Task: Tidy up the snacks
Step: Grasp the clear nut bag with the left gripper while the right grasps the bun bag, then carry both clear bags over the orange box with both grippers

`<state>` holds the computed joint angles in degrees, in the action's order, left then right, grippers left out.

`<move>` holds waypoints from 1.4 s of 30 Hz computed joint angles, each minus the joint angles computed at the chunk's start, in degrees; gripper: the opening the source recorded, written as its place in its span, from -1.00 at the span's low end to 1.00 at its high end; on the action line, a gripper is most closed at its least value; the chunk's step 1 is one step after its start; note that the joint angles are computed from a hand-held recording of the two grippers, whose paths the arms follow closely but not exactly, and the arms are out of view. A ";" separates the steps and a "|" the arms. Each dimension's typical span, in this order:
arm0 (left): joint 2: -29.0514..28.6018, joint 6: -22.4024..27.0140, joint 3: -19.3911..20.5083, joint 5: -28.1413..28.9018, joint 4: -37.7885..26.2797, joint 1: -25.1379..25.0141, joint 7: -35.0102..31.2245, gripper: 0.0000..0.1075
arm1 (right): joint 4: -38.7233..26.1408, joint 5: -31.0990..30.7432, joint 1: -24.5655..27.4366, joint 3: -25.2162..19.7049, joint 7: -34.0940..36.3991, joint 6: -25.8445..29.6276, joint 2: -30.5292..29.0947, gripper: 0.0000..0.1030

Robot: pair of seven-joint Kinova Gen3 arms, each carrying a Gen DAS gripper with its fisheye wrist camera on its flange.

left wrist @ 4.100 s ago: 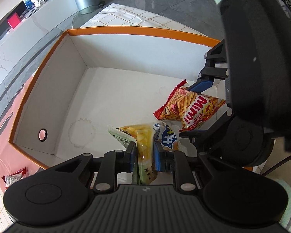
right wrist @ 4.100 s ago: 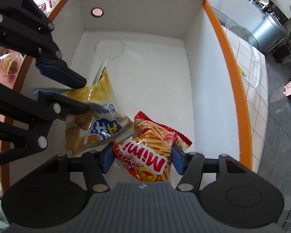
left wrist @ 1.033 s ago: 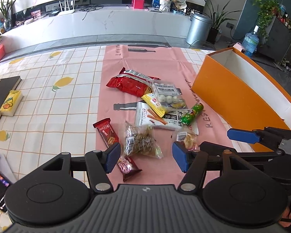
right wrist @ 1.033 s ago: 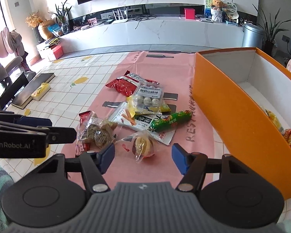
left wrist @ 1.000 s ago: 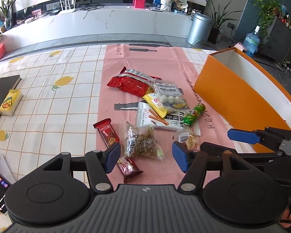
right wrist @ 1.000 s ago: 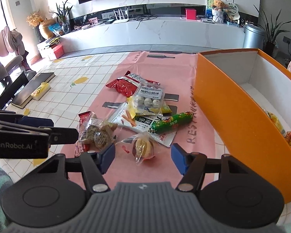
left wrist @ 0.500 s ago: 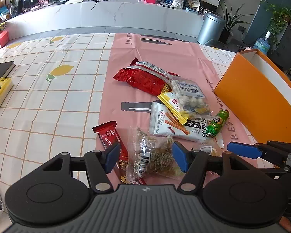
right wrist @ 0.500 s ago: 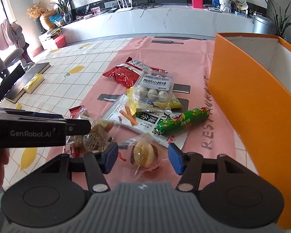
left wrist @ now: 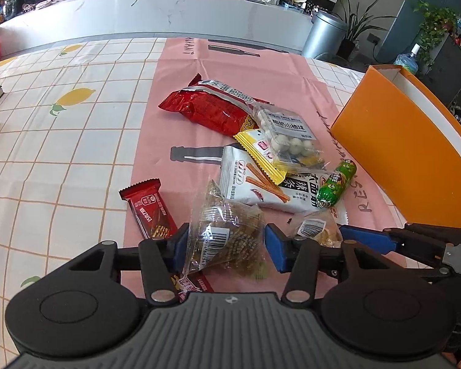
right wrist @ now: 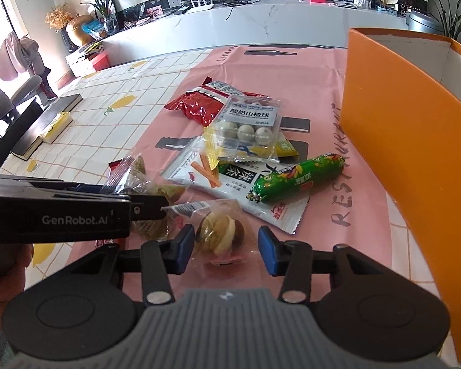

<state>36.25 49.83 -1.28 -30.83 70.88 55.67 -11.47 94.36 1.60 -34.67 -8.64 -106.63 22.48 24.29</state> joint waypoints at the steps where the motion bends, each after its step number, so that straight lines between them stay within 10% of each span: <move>1: -0.07 -0.21 0.02 0.02 0.18 -0.04 0.09 0.05 | 0.09 0.00 -0.05 0.06 -0.07 -0.16 -0.02 -0.17; 22: 0.11 6.19 0.10 -1.65 -3.87 2.86 2.45 -0.17 | -0.01 6.94 -4.86 3.25 -4.70 4.23 -2.75 -0.31; 42: 2.94 15.24 0.37 -6.49 -20.30 10.09 -1.72 -0.17 | 10.05 18.59 -0.96 1.41 -14.95 5.72 -18.13 -0.32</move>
<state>39.19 65.07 -0.91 -37.31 50.58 65.77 -13.18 104.41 20.19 -35.64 -7.22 -121.58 28.20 6.17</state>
